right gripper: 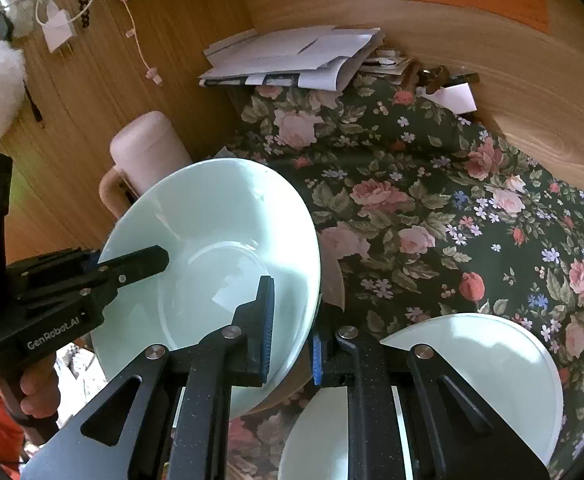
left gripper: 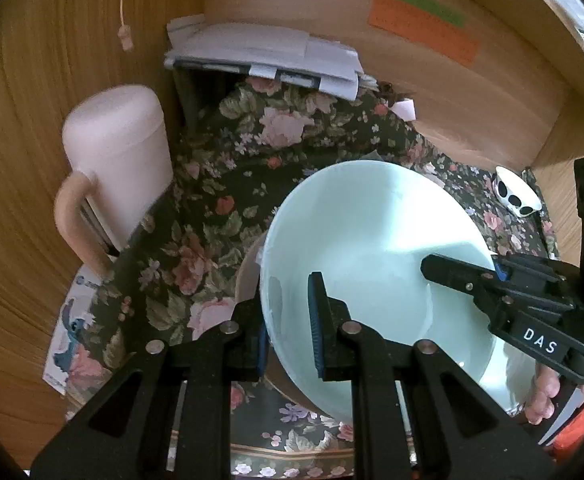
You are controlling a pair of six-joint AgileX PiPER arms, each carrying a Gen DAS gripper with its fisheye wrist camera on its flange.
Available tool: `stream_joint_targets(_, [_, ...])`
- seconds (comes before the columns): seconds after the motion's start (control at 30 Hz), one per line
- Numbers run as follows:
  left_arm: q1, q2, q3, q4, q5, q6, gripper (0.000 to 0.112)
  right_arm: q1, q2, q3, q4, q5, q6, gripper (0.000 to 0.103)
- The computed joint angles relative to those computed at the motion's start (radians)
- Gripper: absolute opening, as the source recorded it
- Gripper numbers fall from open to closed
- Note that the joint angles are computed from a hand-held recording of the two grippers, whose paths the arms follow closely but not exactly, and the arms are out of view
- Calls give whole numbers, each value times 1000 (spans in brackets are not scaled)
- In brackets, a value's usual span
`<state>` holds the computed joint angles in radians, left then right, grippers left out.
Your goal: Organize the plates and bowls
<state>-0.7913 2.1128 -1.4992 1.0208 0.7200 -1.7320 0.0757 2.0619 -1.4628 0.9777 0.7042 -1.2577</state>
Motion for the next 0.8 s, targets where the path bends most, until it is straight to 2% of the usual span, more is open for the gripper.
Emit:
stream_joint_targets(0.37, [27, 25, 6, -25, -49, 6, 16, 18, 38, -39, -67, -20, 36, 14])
stream_joint_targets(0.53, [24, 36, -5, -15, -35, 10, 16, 23, 42, -38, -71, -39, 19, 15])
stream_joint_targets(0.8, [27, 57, -39, -22, 1, 35, 16, 14, 40, -35, -60, -23, 9, 17])
